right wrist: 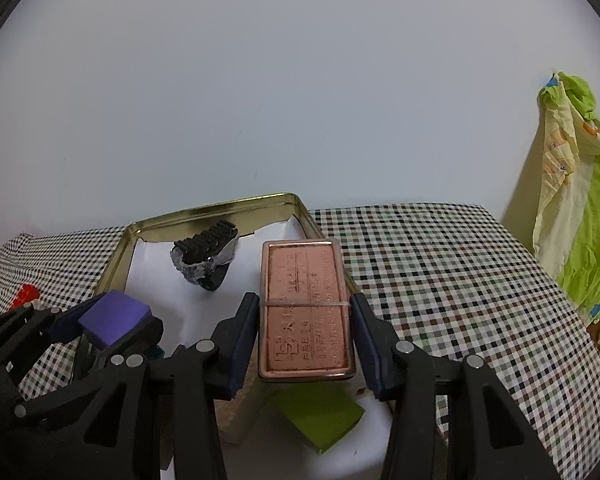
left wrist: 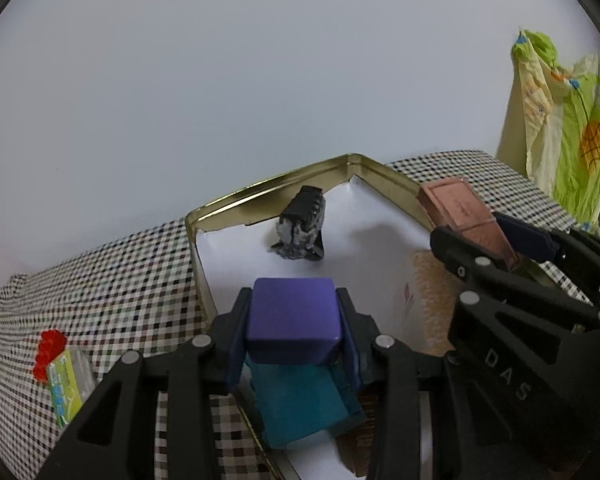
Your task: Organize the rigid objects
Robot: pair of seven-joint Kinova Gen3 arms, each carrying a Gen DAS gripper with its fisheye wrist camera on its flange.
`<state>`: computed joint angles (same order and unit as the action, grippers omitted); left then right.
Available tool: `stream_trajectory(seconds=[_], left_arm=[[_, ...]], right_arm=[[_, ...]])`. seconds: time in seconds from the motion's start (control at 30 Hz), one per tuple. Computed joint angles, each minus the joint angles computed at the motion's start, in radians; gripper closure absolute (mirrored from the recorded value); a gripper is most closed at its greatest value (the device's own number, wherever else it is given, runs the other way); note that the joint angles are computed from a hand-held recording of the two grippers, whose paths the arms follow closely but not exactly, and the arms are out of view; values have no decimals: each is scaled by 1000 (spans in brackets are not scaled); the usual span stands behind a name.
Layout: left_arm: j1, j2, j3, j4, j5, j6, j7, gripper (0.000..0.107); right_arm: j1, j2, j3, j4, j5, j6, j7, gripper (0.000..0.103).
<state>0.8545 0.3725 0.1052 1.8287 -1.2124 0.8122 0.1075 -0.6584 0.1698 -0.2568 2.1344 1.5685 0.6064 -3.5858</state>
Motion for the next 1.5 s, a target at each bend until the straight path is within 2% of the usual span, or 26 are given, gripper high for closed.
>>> stream_trajectory(seconds=[0.17,0.2,0.23,0.27,0.33,0.4,0.43,0.47,0.53,1.13,1.5], left_arm=[[-6,0,1,0,6,-4,-8,68],[-5,3,-5,-9,29,-1,-34,65],[-14,5,4,-14,38,8,-42,59],[-18,6,6,-11,36,9,-35,42],[-11,-11,2,13,0,-4,18,25],[26,-6,-16,15,-31,39,68,8],[35,-5,-14,22,-57,53,99,7],[36,-7,-10,31,-79,56,124,5],[24,-9,5,37,-90,54,141,5],[-5,-17,34,41,-89,49,145,5],[-3,-17,34,41,-91,57,147,5]], right_arm=[[9,2,4,-4,-11,-26,1,54],[9,1,5,-4,-11,-28,3,54],[11,2,5,-6,-16,-34,13,54],[11,0,6,-7,-26,-38,21,53],[10,-3,7,-3,-17,-38,-1,53],[16,-11,8,10,14,-50,-45,46],[21,-17,7,19,38,-51,-82,38],[22,-20,3,30,59,-37,-119,31],[31,-25,-4,41,84,-31,-158,27],[36,-23,-14,34,56,-25,-140,27],[38,-16,-16,39,88,-20,-187,27]])
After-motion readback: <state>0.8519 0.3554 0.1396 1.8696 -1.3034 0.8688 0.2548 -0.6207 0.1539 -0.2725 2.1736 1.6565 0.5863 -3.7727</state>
